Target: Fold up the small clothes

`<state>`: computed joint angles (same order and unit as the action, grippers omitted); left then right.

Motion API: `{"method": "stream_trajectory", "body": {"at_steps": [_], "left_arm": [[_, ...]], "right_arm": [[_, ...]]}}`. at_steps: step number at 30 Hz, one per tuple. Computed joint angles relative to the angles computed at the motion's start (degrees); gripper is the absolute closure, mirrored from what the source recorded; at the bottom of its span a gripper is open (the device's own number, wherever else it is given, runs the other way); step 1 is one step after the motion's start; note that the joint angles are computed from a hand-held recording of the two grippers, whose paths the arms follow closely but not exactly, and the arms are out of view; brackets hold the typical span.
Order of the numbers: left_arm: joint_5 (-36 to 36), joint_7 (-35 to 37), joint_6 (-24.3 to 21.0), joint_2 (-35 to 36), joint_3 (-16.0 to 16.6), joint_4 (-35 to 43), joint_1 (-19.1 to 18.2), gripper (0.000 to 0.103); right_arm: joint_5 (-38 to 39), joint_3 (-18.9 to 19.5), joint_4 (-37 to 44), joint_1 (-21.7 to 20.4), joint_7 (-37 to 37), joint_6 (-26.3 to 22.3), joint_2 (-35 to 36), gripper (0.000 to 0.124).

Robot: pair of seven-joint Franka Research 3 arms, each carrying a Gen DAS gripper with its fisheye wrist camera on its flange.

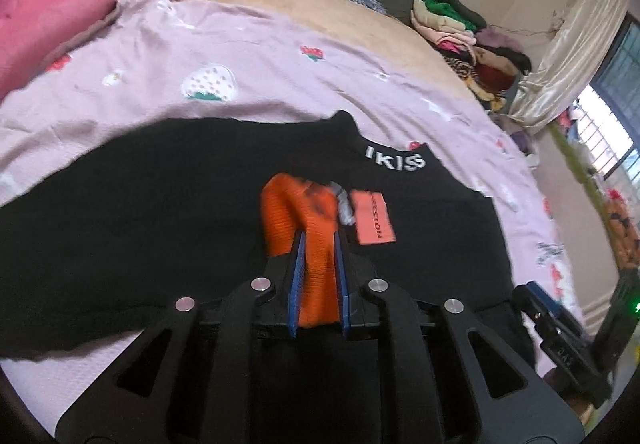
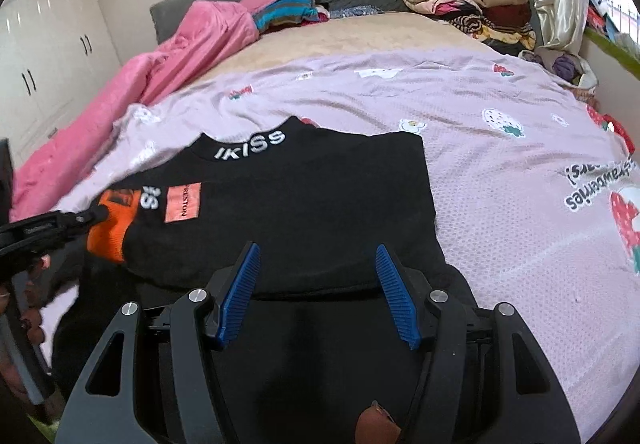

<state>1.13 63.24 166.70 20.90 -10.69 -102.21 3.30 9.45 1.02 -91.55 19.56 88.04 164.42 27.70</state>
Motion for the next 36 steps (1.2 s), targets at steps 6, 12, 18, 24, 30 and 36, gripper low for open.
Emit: {"method": "stream_trajectory", "body": {"at_steps": [6, 12, 18, 24, 30, 36], "left_arm": [[4.42, -2.14, -1.05, -0.03, 1.62, -0.54, -1.43, 0.089], [3.72, -1.72, -7.52, 2.55, 1.72, 1.59, -1.67, 0.080], [4.30, -1.66, -4.81, -0.12, 2.29, -2.52, -1.72, 0.071], [7.16, -4.60, -2.51, -3.82, 4.10, -6.73, -2.74, 0.057], [8.89, -7.68, -0.57, -6.92, 4.91, -10.23, -2.58, 0.022], [14.10, -14.26, 0.87, -10.15, 6.93, -13.69, -3.11, 0.010]], "right_arm": [[-3.93, -2.57, 4.87, 2.39, 2.10, -3.58, 3.33, 0.064], [-7.87, -4.97, 10.36, 3.88, 6.09, -10.33, 7.18, 0.062], [-9.65, -4.00, 10.45, 3.09, 7.19, -10.98, 7.49, 0.059], [-6.38, -1.11, 6.70, 1.59, 4.41, -7.07, 4.25, 0.044], [-4.97, -0.15, 2.48, 2.12, 1.92, -2.39, 0.75, 0.027], [-3.80, 0.34, 0.24, 2.82, 0.46, -0.03, -1.44, 0.025]]}}
